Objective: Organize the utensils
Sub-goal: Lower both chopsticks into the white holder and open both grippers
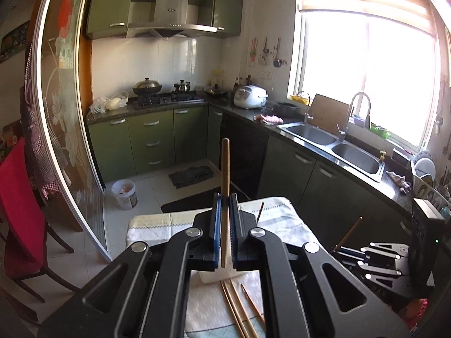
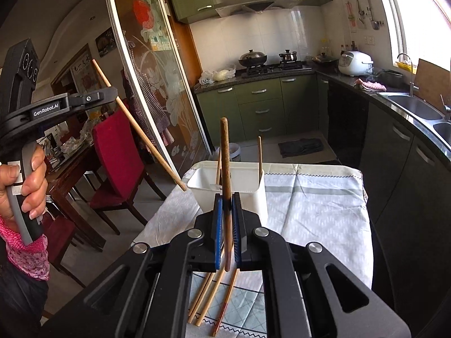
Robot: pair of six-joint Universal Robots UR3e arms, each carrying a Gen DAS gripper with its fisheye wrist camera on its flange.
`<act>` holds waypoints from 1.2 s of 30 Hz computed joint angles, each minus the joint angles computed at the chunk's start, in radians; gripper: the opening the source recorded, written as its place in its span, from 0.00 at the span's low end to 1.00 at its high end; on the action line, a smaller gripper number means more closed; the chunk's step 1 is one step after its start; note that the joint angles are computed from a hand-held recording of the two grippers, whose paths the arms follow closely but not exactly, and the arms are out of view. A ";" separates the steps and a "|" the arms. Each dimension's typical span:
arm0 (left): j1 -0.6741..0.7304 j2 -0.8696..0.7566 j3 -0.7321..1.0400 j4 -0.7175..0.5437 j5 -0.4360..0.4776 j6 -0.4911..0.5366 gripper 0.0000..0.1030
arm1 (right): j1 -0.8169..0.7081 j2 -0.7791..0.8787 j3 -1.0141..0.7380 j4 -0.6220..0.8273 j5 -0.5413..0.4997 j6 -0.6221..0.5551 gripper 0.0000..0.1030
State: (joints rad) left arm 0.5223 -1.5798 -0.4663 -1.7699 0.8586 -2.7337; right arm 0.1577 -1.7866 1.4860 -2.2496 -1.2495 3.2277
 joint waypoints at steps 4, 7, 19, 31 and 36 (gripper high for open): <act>-0.148 -0.131 0.037 0.173 0.167 -0.133 0.05 | 0.005 0.042 -0.064 0.008 -0.006 0.003 0.07; -0.220 -0.211 0.023 0.207 0.247 -0.159 0.05 | 0.007 0.067 -0.091 0.014 -0.009 0.004 0.07; -0.272 -0.205 -0.329 0.393 0.324 -0.141 0.36 | 0.028 0.229 -0.278 0.033 -0.053 0.030 0.07; -0.137 0.029 -0.627 0.427 0.222 -0.028 0.40 | 0.048 0.658 -0.945 0.216 -0.154 0.084 0.07; -0.107 0.086 -0.718 0.405 0.224 0.022 0.42 | 0.062 0.787 -1.029 0.295 -0.156 0.084 0.07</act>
State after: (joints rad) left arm 0.4155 -1.4941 -1.1840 -1.3654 1.0825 -2.7116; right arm 0.2202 -0.9991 0.4566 -1.9548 -1.4059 3.3120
